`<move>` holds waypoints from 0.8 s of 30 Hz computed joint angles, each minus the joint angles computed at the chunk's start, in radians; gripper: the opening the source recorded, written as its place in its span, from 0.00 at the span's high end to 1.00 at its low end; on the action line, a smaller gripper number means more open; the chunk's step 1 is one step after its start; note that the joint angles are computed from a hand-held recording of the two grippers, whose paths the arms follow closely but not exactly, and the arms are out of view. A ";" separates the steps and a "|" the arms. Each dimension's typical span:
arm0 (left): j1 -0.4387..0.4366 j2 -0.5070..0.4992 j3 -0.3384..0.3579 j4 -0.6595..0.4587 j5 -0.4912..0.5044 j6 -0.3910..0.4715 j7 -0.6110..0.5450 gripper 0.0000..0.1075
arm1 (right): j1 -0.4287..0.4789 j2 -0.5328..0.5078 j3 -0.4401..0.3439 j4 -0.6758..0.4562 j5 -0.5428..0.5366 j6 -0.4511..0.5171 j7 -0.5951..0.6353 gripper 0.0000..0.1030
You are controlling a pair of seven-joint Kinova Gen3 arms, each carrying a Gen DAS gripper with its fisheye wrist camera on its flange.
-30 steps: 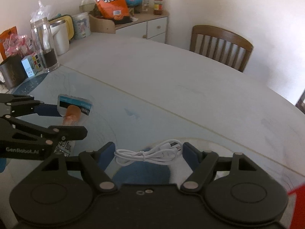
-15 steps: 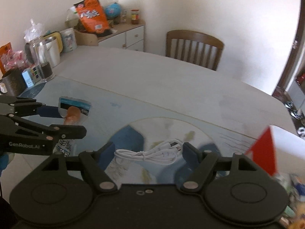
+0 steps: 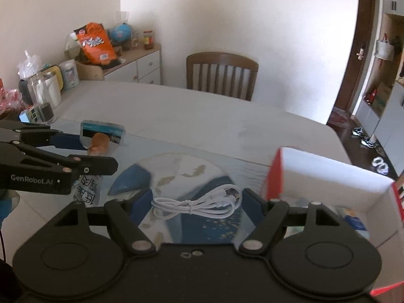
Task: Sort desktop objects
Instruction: 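Carry the snack packet and cable with both grippers over the red box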
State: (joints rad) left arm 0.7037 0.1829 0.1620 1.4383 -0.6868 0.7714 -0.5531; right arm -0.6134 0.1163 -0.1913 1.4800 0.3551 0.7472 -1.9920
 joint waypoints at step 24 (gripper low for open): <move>0.118 0.324 -0.041 -0.562 0.274 0.088 -0.407 0.41 | 0.258 -0.204 0.017 0.211 -0.092 -0.089 0.094 0.25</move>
